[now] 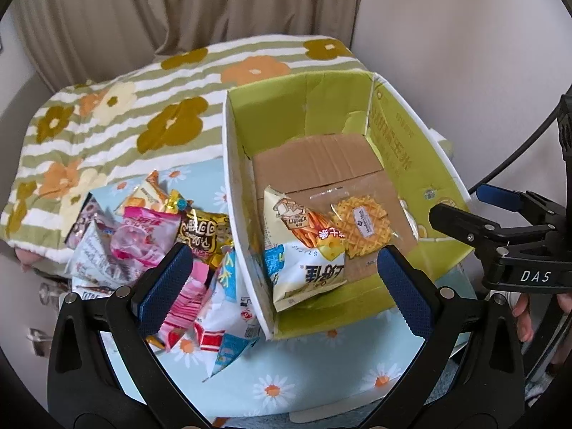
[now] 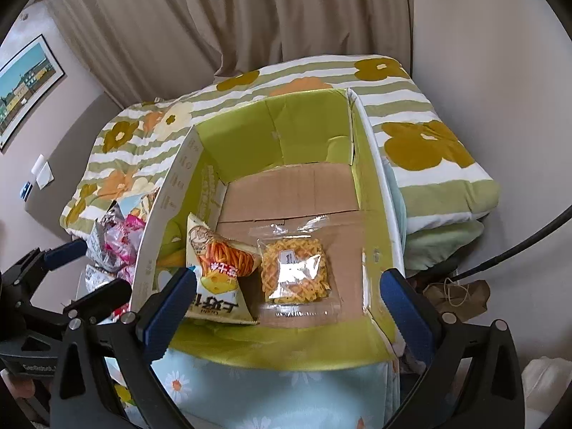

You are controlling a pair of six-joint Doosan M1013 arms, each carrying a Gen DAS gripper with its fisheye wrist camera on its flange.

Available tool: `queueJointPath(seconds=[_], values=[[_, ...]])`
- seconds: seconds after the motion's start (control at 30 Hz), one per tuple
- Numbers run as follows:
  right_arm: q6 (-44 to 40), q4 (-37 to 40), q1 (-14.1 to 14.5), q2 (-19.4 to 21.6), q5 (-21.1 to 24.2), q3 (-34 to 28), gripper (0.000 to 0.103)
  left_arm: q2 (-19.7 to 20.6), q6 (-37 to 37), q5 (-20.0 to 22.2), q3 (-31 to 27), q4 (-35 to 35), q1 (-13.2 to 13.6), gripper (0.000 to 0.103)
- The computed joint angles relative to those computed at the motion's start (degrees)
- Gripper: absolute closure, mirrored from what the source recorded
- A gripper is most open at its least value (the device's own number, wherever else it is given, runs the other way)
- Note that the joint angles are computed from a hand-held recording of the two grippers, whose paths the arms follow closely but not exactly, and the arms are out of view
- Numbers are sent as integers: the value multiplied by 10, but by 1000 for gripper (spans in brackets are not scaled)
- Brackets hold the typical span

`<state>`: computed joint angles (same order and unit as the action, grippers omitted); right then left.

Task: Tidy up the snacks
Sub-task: 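Carry both snacks into the cardboard box and open both tools, then move both tools back to the snack pile and grasp bags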

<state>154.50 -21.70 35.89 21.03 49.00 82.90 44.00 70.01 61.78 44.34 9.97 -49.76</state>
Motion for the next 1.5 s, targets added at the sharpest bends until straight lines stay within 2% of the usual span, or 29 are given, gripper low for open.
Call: queueJointPath(seconds=[0.37, 0.57, 0.8, 1.1, 1.23, 1.33, 1.5], values=[[21, -75, 30, -7, 19, -12, 1, -60, -40, -60, 77, 48, -2, 1], [33, -127, 57, 18, 65, -63, 1, -99, -51, -101, 129, 66, 11, 1], [72, -149, 83, 57, 82, -127, 1, -141, -2, -126, 185, 30, 53, 1], [84, -126, 108, 139, 120, -247, 1, -171, 60, -147, 245, -40, 124, 1], [97, -114, 116, 178, 149, -299, 1, -175, 107, -150, 265, -84, 156, 1], [121, -105, 122, 195, 150, -315, 1, -172, 156, -141, 273, -126, 176, 1], [151, -87, 130, 217, 159, -334, 1, -160, 221, -116, 280, -175, 190, 1]])
